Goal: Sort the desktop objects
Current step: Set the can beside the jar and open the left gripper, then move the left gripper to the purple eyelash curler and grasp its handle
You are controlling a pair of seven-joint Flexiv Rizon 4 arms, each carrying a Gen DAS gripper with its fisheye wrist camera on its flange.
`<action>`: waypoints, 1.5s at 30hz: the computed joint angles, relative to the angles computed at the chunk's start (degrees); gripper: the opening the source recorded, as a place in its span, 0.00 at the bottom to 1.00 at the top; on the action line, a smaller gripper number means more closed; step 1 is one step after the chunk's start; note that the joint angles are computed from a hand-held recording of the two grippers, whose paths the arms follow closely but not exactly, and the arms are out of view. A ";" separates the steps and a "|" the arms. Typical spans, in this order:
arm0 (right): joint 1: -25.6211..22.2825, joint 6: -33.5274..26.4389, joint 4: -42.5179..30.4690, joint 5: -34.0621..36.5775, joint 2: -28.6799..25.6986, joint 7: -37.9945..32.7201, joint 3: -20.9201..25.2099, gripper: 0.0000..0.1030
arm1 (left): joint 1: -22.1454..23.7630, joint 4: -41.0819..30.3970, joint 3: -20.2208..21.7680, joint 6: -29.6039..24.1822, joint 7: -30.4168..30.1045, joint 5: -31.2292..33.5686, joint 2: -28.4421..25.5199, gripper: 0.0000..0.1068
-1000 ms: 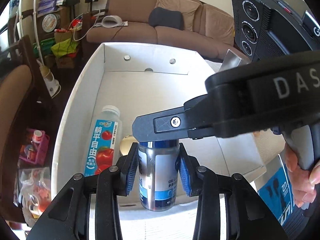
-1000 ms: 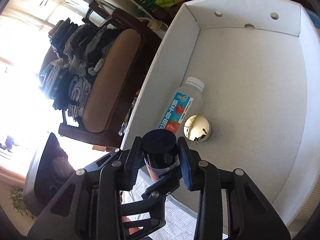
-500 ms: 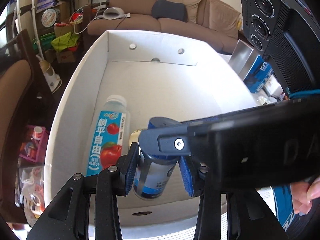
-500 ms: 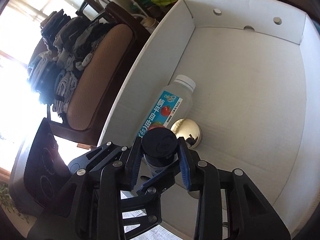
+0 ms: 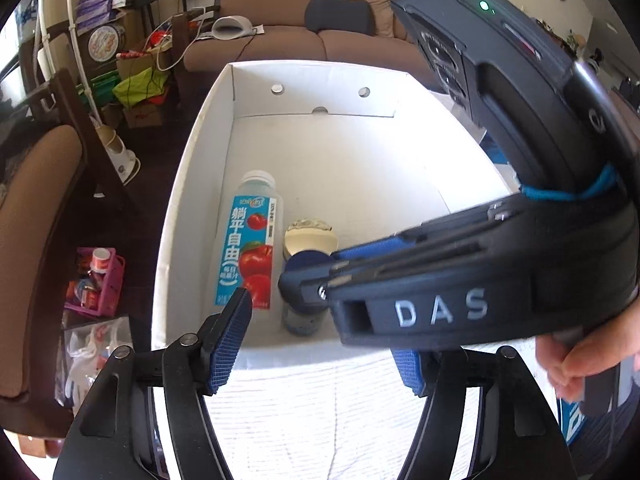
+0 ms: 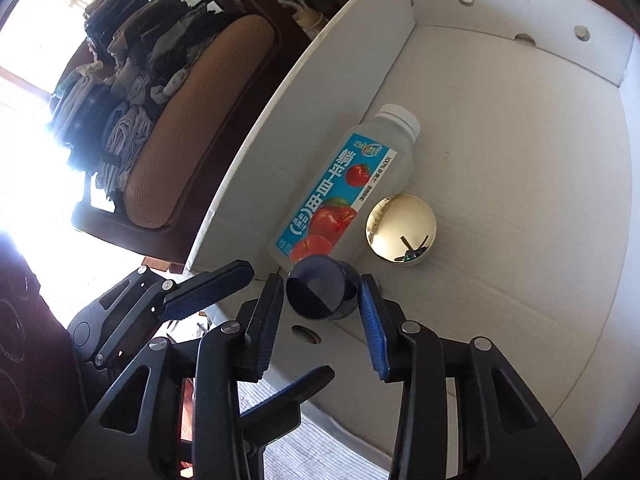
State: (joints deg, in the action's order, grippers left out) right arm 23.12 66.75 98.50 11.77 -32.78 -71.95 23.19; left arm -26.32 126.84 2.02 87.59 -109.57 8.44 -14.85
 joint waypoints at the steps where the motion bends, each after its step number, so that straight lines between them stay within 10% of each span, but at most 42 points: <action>1: 0.73 -0.23 0.36 -0.82 0.48 0.82 -0.86 0.37 | -0.41 0.29 0.62 -0.03 -0.61 0.40 0.32 0.64; 5: 1.73 0.60 2.27 -2.40 2.47 2.89 -2.22 0.41 | -0.45 1.68 1.38 0.91 -2.50 1.08 1.72 0.70; 15: 2.27 4.33 10.36 -6.57 9.53 8.54 -4.98 0.97 | -2.99 -2.23 2.90 -4.97 -12.17 11.80 3.16 0.88; 30: -3.96 6.23 23.40 0.67 24.04 2.79 -3.81 1.00 | -3.72 -9.42 -5.90 -8.94 -15.94 10.62 2.31 0.96; 45: -13.24 7.15 42.60 3.19 43.48 -9.12 -16.86 1.00 | -19.56 -39.56 -4.37 -19.75 -17.74 13.37 -17.61 0.96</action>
